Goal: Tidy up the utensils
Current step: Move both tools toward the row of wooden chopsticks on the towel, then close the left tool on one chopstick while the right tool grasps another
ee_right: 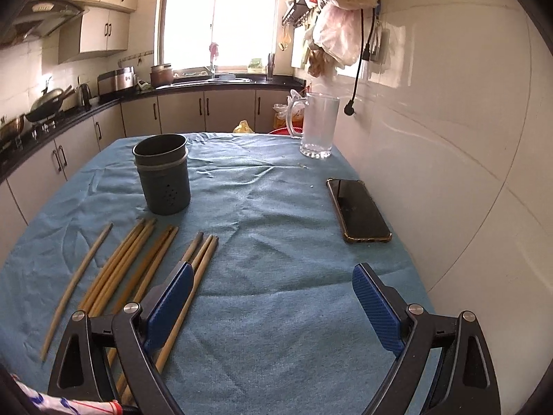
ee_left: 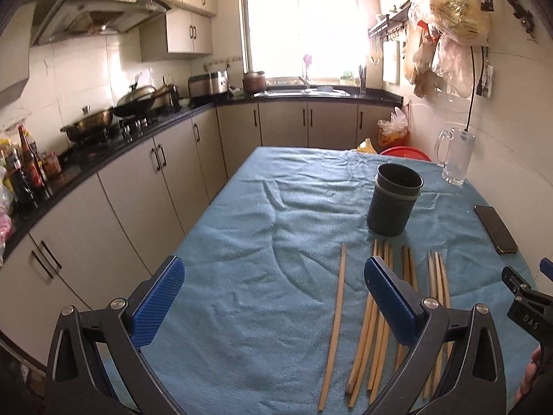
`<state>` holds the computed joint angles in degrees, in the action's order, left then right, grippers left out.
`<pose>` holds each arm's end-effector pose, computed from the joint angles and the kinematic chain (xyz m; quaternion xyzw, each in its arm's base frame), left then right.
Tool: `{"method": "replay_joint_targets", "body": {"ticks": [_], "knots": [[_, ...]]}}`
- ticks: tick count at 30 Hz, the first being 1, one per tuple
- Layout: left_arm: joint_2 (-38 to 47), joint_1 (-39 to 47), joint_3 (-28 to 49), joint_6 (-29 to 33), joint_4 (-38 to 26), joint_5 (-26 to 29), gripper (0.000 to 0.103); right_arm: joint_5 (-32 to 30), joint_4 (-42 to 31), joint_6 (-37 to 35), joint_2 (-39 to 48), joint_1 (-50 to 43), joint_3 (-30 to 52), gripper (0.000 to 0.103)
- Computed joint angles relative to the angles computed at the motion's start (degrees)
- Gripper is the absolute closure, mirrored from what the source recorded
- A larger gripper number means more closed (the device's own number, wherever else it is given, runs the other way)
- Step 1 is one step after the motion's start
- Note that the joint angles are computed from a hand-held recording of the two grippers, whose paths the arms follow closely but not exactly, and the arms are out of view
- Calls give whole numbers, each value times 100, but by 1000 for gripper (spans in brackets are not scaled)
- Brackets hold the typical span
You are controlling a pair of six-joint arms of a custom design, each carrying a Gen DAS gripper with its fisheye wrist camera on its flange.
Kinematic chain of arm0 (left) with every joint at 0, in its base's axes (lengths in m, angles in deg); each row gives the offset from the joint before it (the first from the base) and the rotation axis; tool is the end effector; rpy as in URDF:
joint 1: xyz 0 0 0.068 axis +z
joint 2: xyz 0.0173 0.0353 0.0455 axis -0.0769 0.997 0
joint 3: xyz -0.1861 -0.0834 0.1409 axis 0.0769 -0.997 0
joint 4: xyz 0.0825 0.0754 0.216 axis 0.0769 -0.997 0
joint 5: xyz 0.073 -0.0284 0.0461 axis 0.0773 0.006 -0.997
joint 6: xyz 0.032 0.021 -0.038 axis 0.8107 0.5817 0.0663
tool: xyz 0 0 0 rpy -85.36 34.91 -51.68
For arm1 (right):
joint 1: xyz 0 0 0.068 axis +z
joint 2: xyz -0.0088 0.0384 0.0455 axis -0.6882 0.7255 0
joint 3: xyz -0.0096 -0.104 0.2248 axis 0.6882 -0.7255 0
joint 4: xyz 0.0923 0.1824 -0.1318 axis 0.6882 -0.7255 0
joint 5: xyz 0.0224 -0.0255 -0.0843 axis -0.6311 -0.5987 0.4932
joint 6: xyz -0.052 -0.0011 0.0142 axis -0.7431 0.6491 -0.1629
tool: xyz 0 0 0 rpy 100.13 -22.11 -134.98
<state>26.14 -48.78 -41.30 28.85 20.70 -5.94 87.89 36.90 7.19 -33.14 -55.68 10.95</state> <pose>0.1713 -0.1376 0.2572 0.0278 0.8761 0.0260 0.4806 0.1423 -0.0362 0.2300 0.1251 0.8902 -0.1152 0.4226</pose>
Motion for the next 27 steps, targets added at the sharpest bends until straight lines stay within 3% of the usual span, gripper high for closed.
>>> {"method": "replay_joint_targets", "body": {"ticks": [10,15,17,20,24,25,27], "knots": [[46,141,-61,12,89,54,0,254,178,-24,158,149,-141,8],[151,86,-157,160,373,-219,0,412,303,48,234,244,-210,8],[70,173,-236,340,520,-58,0,416,424,75,33,158,-311,8],[208,481,-76,591,563,446,0,-229,694,-117,-274,-402,-404,8],[758,961,362,1130,613,1379,0,-1977,409,-527,864,-1501,274,8],[942,1071,508,1208,586,1624,0,-2508,302,-635,1299,-1767,488,13],[1448,1269,844,1315,588,2116,0,-2994,183,-720,1979,-1969,759,23]]}}
